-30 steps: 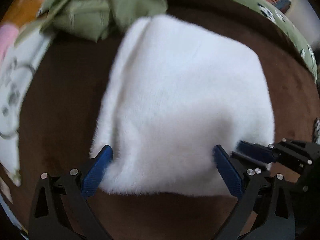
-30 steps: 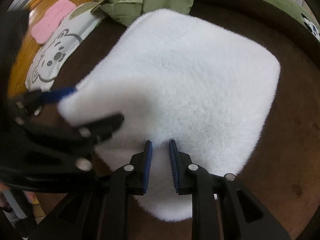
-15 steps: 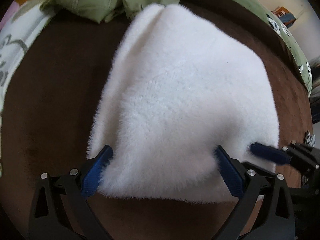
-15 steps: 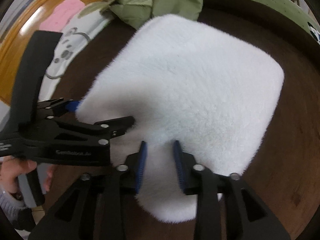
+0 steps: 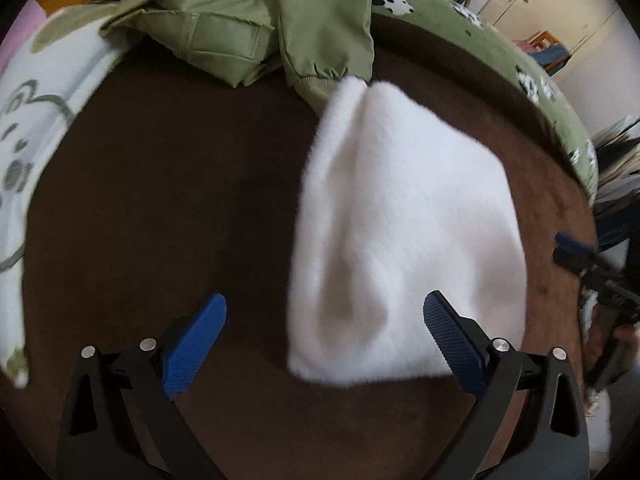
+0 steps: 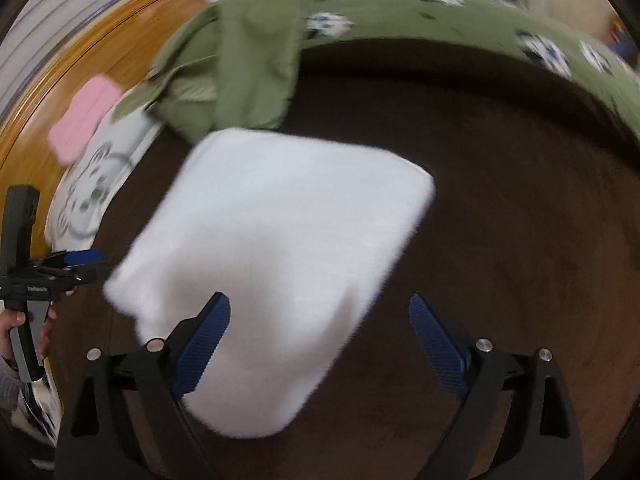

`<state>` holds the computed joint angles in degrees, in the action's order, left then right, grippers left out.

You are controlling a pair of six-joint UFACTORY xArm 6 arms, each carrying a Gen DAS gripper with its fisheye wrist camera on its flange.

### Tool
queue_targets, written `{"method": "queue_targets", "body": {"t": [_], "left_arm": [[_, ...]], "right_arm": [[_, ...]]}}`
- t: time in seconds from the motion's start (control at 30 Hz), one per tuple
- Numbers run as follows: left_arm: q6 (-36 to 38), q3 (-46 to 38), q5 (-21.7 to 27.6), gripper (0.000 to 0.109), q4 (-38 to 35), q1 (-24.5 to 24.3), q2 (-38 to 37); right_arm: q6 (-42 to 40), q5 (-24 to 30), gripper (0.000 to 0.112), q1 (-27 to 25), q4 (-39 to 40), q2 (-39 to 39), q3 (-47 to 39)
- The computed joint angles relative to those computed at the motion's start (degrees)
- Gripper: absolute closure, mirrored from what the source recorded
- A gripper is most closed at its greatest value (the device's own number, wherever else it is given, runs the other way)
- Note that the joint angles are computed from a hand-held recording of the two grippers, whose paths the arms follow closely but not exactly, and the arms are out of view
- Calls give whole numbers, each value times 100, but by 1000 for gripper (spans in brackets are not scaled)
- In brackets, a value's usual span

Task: Fold large clothes
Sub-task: 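Lift the cardigan bundle with both grippers and carry it toward the grey-striped garment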

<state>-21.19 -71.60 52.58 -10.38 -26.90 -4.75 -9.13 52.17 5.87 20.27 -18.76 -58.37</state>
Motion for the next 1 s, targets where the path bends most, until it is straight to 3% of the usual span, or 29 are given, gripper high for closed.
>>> {"method": "queue_targets", "body": {"t": [0.1,0.17,0.33,0.43,0.7,1.0], "left_arm": [[870,-74,-420,12,-1425,346,393],[1491,-305,-416,12,-2156,474,818],[2567,-742,21,12,-3521,693,1562],[2994,-955,386,12,-4122,829,1894],[3825,-1199,1046,11,-5076,1050,2433],[3964,-1775,1618,12,-5133,983,2879]], "right_arm": [[16,-275,21,-119,672,64,253],[-12,-432,18,-176,1066,87,407],[-311,-655,15,-276,2206,313,646],[-638,-495,15,-331,2902,527,644],[-1496,42,15,-564,4041,976,539],[-2017,743,14,-855,4325,1198,365]]}}
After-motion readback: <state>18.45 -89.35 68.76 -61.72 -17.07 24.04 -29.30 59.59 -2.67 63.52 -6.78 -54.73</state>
